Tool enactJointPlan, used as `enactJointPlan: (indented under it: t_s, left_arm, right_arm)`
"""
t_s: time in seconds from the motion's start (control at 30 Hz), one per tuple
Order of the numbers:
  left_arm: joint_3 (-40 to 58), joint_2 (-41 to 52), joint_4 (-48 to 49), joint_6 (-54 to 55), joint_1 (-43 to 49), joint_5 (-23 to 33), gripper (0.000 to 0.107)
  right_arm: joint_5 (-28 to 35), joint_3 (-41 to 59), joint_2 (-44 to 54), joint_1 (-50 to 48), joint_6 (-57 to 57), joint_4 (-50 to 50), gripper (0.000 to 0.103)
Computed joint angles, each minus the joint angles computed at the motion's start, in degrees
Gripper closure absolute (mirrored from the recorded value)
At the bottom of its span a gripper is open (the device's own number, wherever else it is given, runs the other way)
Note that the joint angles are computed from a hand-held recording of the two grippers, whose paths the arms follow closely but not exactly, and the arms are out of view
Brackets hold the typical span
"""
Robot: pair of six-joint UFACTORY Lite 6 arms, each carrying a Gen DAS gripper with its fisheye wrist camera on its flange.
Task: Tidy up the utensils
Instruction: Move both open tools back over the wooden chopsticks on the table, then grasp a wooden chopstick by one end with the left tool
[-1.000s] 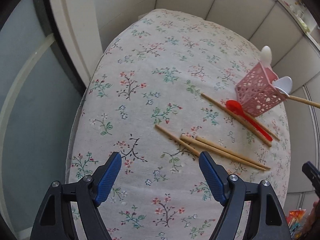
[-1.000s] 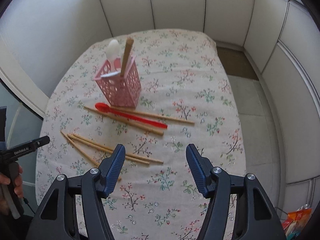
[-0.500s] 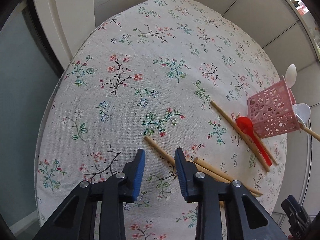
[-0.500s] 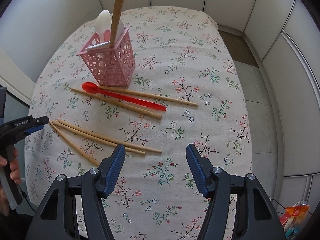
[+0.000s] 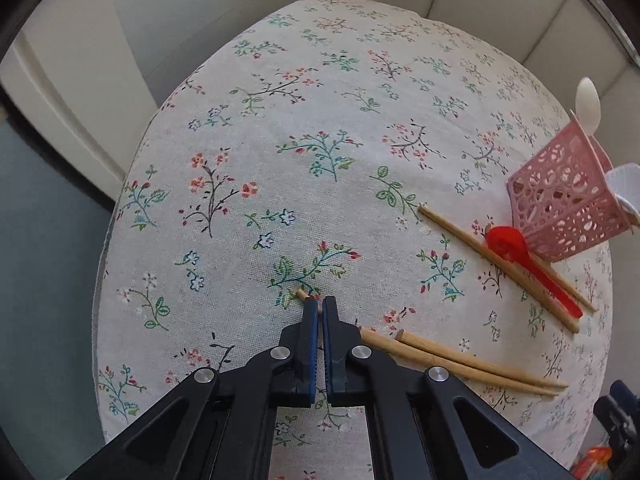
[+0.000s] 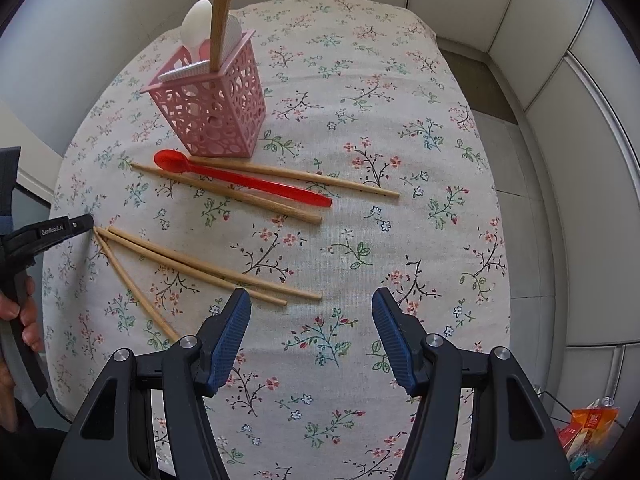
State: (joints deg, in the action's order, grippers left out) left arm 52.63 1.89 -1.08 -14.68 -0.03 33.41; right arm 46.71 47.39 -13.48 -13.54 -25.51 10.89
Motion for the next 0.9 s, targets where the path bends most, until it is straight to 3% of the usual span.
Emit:
enactJointPlan:
  t_s: [0.23,0.5,0.67,0.73,0.9]
  left_arm:
    - [-0.8,-2.0,-3.7,5.3,-0.6,0.9,0.107]
    - [-4.3,-12.6,-11.0,16.4,6.5,4.3,0.107]
    - [-2.4,-7.6,-18.4,19.7,9.8,5.9,0.097]
    - [-1.6,-4.7,-16.4,15.2,8.0,4.6,0.089]
    - [0.3,0.3,-11.9,6.3,4.7,2.5,0.087]
  right_arm:
    - [0.1,0.3,3.6,-0.7,0.7,0.0,0.037]
    - [-1.2,-0.2,2.7,3.6,-0.8,1.9,0.037]
    - [-1.7,0.0,2.7,10.0,2.8,1.2,0.037]
    - [-2.3,-0.1,2.9,11.9,4.5,0.1,0.037]
    - [-2.8,0.5,4.2,12.9,5.8,0.2,0.037]
